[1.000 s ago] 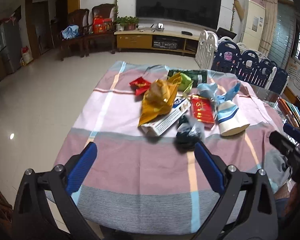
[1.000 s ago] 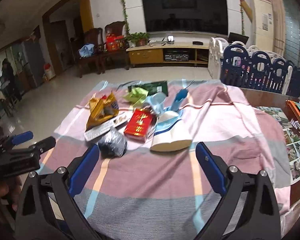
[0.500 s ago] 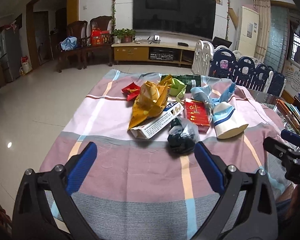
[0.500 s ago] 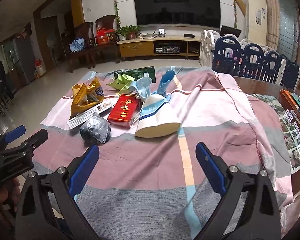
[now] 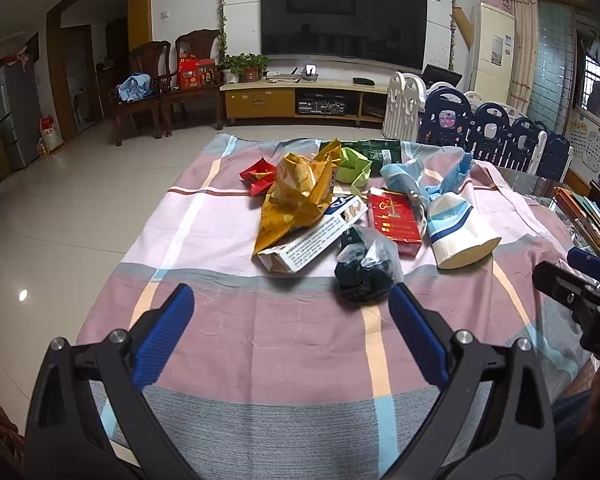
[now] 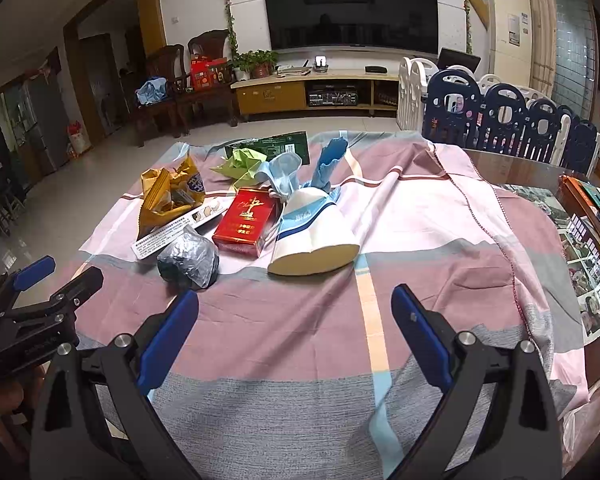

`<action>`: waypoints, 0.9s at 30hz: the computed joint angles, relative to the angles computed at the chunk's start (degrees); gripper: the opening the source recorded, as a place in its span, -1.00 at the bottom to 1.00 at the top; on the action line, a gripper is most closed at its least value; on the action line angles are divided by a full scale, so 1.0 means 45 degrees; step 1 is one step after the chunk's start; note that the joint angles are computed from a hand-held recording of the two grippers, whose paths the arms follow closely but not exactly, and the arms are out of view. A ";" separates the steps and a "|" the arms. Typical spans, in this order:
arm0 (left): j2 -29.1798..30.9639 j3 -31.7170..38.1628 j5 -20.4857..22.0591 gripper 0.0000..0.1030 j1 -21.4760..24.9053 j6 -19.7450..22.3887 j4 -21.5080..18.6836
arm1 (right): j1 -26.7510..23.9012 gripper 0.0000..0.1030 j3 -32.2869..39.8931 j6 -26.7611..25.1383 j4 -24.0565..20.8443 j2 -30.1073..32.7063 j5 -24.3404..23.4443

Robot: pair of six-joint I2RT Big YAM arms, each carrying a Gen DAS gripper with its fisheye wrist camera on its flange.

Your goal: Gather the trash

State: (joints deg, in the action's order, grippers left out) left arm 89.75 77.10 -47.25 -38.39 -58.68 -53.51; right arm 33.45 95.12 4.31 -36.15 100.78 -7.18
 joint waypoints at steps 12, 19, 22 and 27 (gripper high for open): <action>0.0105 0.0100 0.0224 0.89 0.0023 0.0440 0.0330 | -0.0052 0.84 0.0332 -0.0020 -0.0105 0.0309 0.0090; 0.0393 0.0342 0.0684 0.89 0.0329 0.1257 0.0794 | -0.0536 0.84 0.2172 0.0955 -0.1349 0.1628 -0.0660; 0.0449 0.0359 0.1175 0.89 0.0587 0.1487 0.1074 | -0.0618 0.84 0.3086 0.1293 -0.1789 0.2317 -0.0794; 0.0634 0.0447 0.1719 0.73 0.1192 0.1824 0.1009 | -0.0554 0.84 0.4560 0.1259 -0.2519 0.3470 -0.0819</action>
State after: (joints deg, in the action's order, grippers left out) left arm 92.60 79.11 -39.52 -33.02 -50.47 -48.97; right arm 30.96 115.64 9.97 -47.48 116.39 -10.87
